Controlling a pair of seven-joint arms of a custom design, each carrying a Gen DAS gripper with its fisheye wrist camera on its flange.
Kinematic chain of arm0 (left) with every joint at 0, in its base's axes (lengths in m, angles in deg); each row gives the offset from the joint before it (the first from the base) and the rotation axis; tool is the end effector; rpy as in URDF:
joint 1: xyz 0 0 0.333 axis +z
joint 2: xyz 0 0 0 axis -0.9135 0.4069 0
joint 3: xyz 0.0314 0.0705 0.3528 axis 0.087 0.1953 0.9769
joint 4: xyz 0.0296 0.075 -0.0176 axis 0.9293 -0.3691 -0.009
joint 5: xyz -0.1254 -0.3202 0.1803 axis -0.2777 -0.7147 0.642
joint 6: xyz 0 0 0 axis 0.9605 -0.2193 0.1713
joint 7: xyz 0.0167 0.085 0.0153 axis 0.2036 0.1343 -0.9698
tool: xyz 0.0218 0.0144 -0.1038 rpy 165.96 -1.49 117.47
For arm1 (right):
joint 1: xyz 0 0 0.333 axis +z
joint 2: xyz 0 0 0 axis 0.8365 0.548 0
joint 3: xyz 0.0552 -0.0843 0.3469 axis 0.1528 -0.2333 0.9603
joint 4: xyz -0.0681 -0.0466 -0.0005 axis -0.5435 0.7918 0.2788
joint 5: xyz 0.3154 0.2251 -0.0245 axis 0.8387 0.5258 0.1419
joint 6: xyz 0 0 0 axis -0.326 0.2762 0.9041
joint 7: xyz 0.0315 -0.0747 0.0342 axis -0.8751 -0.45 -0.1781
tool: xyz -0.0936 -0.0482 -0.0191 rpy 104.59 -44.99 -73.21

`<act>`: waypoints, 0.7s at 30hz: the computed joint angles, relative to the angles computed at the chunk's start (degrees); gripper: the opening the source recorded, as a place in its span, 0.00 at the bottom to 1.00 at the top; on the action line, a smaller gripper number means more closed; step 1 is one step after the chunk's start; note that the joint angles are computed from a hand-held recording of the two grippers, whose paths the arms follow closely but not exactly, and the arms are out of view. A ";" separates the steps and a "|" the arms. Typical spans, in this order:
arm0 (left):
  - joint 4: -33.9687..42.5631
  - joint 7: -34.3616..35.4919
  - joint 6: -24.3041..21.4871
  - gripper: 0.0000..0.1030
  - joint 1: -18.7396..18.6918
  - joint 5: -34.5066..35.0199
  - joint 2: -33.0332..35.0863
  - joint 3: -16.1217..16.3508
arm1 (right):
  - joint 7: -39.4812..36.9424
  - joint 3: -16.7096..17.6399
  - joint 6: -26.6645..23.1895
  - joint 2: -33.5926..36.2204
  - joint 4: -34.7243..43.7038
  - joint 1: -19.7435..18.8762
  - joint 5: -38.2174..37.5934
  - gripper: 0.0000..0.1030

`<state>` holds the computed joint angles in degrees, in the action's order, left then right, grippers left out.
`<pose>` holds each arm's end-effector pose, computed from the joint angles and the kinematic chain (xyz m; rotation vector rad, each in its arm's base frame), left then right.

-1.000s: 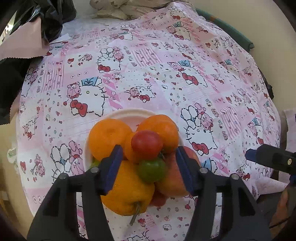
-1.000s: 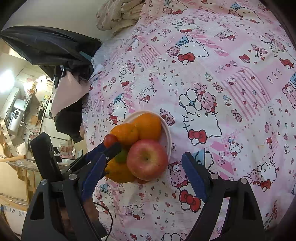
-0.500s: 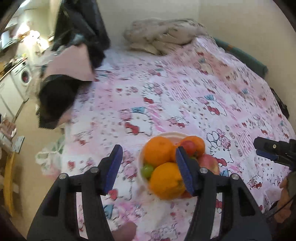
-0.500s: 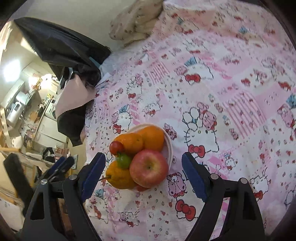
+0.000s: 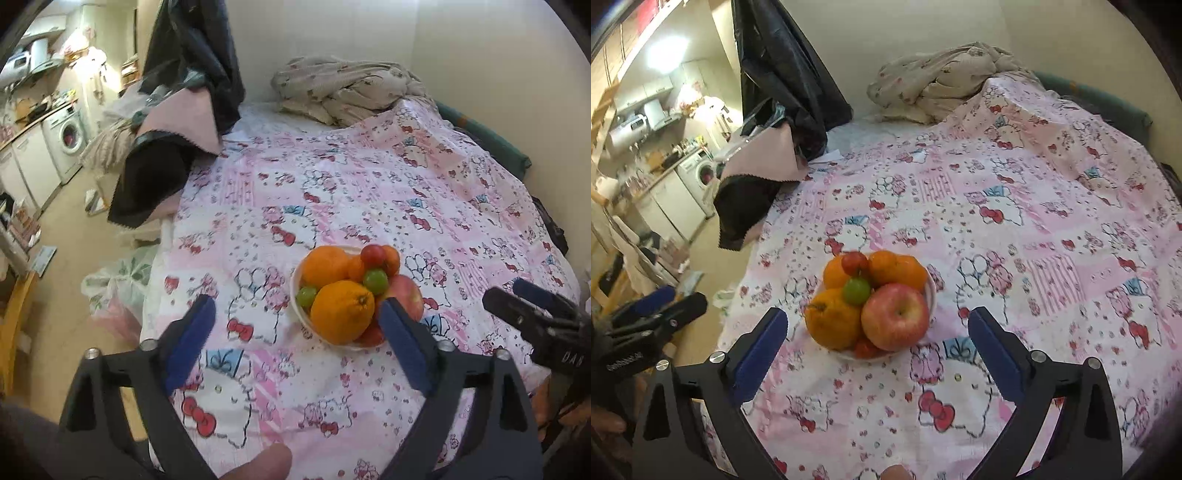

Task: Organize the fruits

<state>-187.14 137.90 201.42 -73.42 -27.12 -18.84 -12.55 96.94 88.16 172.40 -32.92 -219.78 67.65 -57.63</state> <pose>0.5283 -0.1593 0.5763 -1.5762 2.0676 -0.9141 0.4710 0.0932 0.5651 -1.5039 1.8698 -0.5232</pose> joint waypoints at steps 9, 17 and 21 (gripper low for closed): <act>-6.50 2.36 4.94 0.98 -0.72 -3.27 -4.55 0.70 | 12.41 7.70 0.46 -3.65 -3.29 -7.00 -10.99 1.00; -10.58 1.87 10.22 1.00 -0.13 -1.45 -6.26 -0.39 | 23.67 11.87 -0.34 -5.77 -4.64 -10.67 -21.23 1.00; -11.31 5.07 12.35 1.00 -2.69 -3.84 -6.18 1.25 | 28.06 13.58 -1.64 -5.84 -3.94 -12.33 -27.32 1.00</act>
<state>-198.45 142.97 213.76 -76.11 -30.95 -25.03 -11.30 125.00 101.74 170.77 -38.76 -223.71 55.32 -84.95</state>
